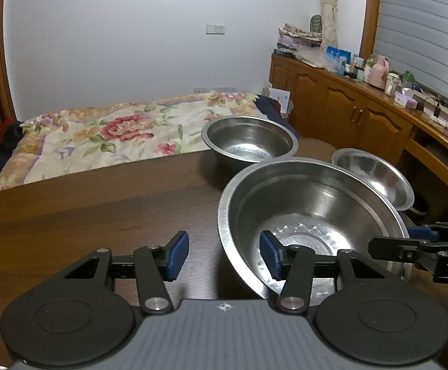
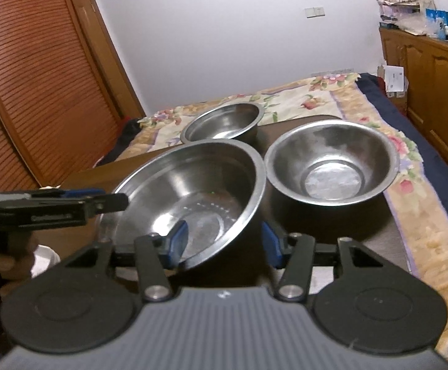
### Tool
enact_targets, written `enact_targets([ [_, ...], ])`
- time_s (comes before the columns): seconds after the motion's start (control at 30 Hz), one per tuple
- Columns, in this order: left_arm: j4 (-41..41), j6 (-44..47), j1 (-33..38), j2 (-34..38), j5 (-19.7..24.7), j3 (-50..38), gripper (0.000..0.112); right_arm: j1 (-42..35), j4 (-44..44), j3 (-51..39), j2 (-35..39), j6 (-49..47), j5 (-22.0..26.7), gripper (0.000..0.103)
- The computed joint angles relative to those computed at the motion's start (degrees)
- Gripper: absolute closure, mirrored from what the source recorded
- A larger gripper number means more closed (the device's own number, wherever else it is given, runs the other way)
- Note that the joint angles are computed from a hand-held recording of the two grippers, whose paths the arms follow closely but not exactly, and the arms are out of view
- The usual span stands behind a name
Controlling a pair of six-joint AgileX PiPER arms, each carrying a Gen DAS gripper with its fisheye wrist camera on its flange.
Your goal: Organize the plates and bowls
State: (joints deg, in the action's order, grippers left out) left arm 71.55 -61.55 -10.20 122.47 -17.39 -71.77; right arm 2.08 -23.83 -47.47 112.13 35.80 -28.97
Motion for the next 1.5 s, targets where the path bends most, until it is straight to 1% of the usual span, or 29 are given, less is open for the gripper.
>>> enact_targets([
  [0.1, 8.01, -8.67, 0.35, 0.98, -1.35, -1.8, 0.066, -0.01, -0.78, -0.54, 0.39, 0.97, -0.16, 0.056],
  [0.13, 9.32, -10.15, 0.27, 1.22, -1.3, -2.27, 0.069, 0.04, -0.57, -0.63, 0.51, 0.95, -0.26, 0.057],
  [0.17, 9.28, -10.08, 0.12, 1.3, -1.04, -2.39, 0.071, 0.0, -0.69, -0.87, 0.72, 1.31, -0.43, 0.058],
  [0.23, 10.9, -11.74, -0.05, 1.5, -0.93, -2.78, 0.079, -0.02, -0.86, -1.02, 0.94, 2.05, -0.83, 0.062],
  [0.3, 12.45, -13.37, -0.28, 1.55, -0.44, -3.1, 0.081, 0.22, 0.17, -1.13, 1.24, 1.69, -0.95, 0.068],
  [0.37, 12.42, -12.92, -0.44, 1.64, 0.05, -3.2, 0.09, 0.24, -0.17, -1.32, 1.56, 2.48, -1.18, 0.073],
  [0.47, 13.71, -13.48, 0.1, 1.07, -0.67, -2.68, 0.091, 0.42, 1.3, -0.94, 1.8, 2.16, -2.02, 0.073],
  [0.57, 11.32, -10.35, 0.57, -0.59, -1.39, -0.56, 0.09, 0.46, 2.32, -0.66, 1.98, 1.77, -2.53, 0.077],
  [0.77, 2.81, 0.08, 1.75, -5.03, -3.05, 5.49, 0.089, 0.8, 2.04, 1.21, 0.0, 2.48, -3.33, 0.077],
  [0.9, 0.93, 3.13, 3.19, -8.32, -5.22, 9.63, 0.089, 2.14, 4.66, 3.33, -2.28, 0.13, -3.67, 0.078],
  [1.07, -3.18, 9.15, 4.56, -11.73, -7.56, 15.08, 0.089, 3.49, 6.52, 6.48, -4.77, -1.02, -4.96, 0.078],
  [1.3, -6.0, 14.61, 6.78, -14.0, -10.96, 21.17, 0.088, 6.05, 11.06, 10.45, -6.81, -3.95, -6.6, 0.078],
  [1.5, -7.81, 18.09, 8.01, -14.9, -12.32, 24.67, 0.088, 8.44, 15.12, 13.04, -7.7, -7.1, -7.37, 0.078],
])
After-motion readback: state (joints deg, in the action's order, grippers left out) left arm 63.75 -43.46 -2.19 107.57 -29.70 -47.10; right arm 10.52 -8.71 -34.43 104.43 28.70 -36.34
